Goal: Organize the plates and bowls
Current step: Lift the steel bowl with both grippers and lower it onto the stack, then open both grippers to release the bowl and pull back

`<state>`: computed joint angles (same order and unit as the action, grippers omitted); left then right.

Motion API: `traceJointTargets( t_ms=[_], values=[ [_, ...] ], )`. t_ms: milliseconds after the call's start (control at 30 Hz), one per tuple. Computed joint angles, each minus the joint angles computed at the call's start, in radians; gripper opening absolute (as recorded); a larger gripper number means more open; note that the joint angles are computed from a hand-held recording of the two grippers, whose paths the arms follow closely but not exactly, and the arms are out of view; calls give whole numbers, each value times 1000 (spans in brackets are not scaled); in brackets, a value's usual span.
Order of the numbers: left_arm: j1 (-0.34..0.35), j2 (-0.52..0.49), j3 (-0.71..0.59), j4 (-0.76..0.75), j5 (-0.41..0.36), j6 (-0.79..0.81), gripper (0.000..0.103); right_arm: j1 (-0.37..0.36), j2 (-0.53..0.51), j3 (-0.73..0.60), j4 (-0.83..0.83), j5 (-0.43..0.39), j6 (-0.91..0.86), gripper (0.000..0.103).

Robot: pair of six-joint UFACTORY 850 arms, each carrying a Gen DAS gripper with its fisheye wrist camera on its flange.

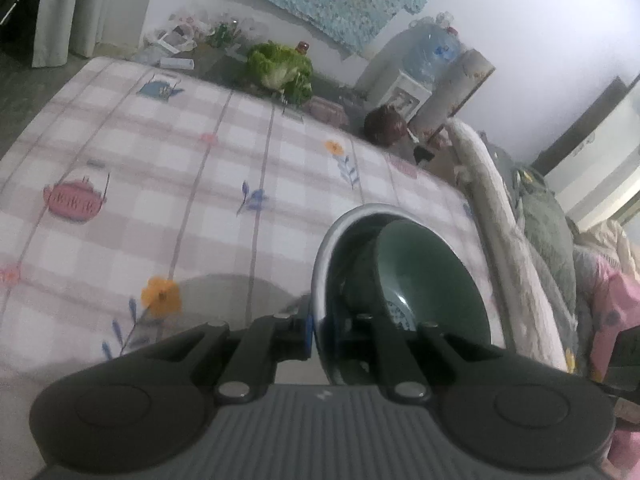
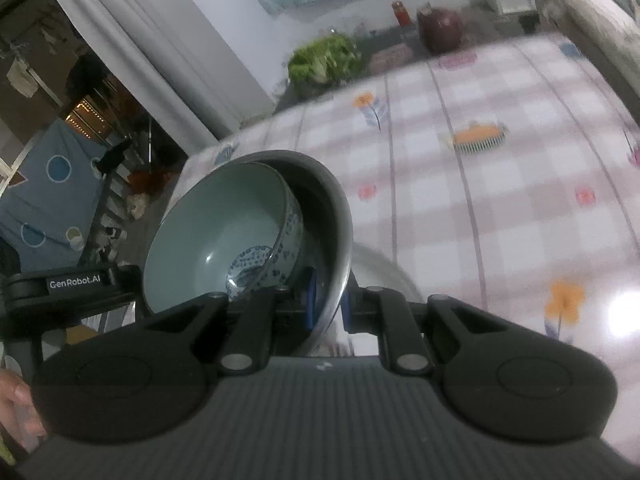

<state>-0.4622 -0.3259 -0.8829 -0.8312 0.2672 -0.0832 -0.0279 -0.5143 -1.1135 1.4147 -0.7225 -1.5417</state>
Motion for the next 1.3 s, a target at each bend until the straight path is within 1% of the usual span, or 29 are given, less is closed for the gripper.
traceJointTargets(
  t_ms=[133,300,567,700,733,833,867,900,933,967,1000,1067,1100,1133,1167,1233,1267,1300],
  values=[
    [-25,-3,23,3,7,-10,8,-20,27,69,-7,9,-21,12],
    [-43,-28,28,-9,-8,-14,9,-30,31,105,-22,32,-21,12],
    [-47,-65,21,-38,-28,12,12,-22,9,111,-7,68,-46,13],
    [-43,-70,21,2,-28,-24,12,-19,3,113,30,76,-92,13],
    [-45,-71,21,-13,-25,-8,11,-18,2,112,38,78,-102,13],
    [-49,-69,21,-57,-8,49,14,-16,6,119,80,93,-150,14],
    [-55,-64,26,-75,8,71,16,-18,12,126,103,93,-173,14],
    [-63,-58,29,-127,32,127,17,-18,17,131,118,95,-187,16],
    [-74,-51,33,-182,59,190,22,-19,22,134,130,95,-201,17],
    [-86,-46,33,-260,86,278,29,-18,28,138,147,103,-223,19],
    [-98,-40,34,-323,113,352,32,-16,37,146,171,115,-251,23],
    [-116,-25,41,-391,153,431,47,-19,51,159,214,120,-302,26],
    [-126,-15,47,-421,172,466,51,-20,62,170,243,127,-332,35],
    [-135,-2,55,-431,190,485,59,-22,74,184,281,132,-372,45],
    [-143,9,62,-436,204,499,64,-25,89,200,324,132,-418,48],
    [-169,32,73,-481,248,564,68,-35,122,235,394,124,-502,55],
    [-187,40,72,-528,272,619,73,-41,139,251,408,118,-520,57],
    [-207,51,75,-565,299,664,76,-49,157,266,407,108,-525,62]
  ],
)
